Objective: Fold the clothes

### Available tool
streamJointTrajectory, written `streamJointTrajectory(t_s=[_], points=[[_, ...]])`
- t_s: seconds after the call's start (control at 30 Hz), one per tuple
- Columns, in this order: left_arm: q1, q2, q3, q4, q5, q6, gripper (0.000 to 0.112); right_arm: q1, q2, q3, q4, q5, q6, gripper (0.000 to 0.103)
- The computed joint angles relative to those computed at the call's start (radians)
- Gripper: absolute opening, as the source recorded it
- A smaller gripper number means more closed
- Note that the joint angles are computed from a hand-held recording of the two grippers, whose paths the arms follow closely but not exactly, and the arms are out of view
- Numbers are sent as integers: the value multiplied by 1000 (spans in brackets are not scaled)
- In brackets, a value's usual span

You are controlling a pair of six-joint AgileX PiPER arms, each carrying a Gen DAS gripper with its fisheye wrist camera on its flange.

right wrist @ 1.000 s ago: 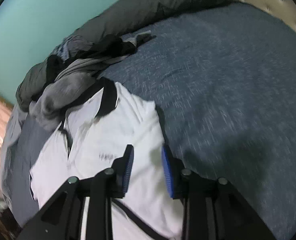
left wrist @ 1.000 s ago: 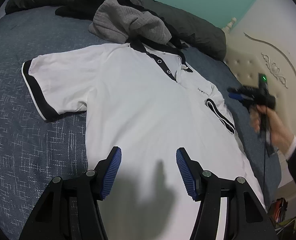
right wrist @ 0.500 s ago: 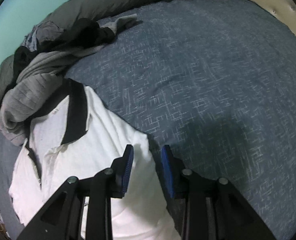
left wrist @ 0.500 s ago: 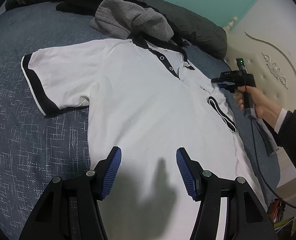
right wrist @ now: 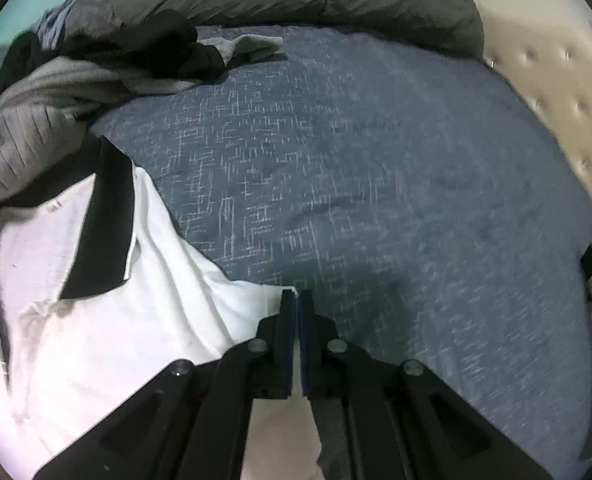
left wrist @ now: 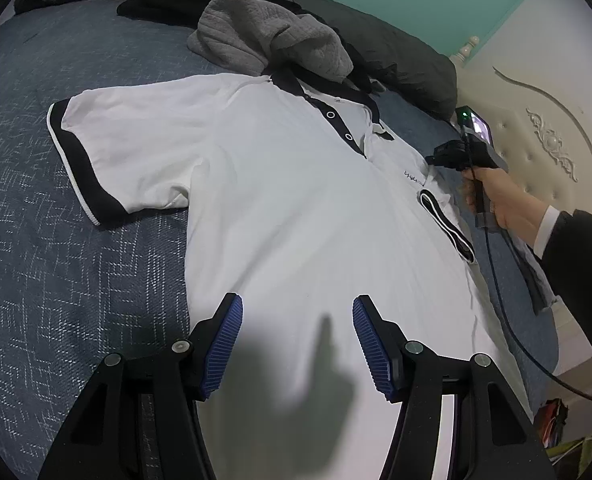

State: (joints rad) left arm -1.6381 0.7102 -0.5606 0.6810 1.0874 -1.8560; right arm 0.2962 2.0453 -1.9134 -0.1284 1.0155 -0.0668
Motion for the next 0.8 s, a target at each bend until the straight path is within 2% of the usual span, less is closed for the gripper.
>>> streamJointTrajectory(t_s=[0.13, 0.23, 0.37, 0.47, 0.63, 0.8], points=[[-24, -6, 2, 4, 17, -18, 62, 1, 22, -37, 5, 21, 12, 2], [-42, -9, 1, 10, 33, -33, 62, -56, 29, -78, 158, 47, -22, 2], [-41, -6, -5, 11, 32, -29, 62, -95, 20, -105, 252, 51, -63, 3], [-37, -2, -8, 13, 29, -27, 62, -128, 3, -102, 294, 51, -82, 4], [-22, 4, -10, 4, 13, -10, 62, -167, 19, -107, 368, 118, -127, 6], [-11, 8, -7, 0, 3, -7, 62, -145, 24, -73, 353, 108, -150, 9]])
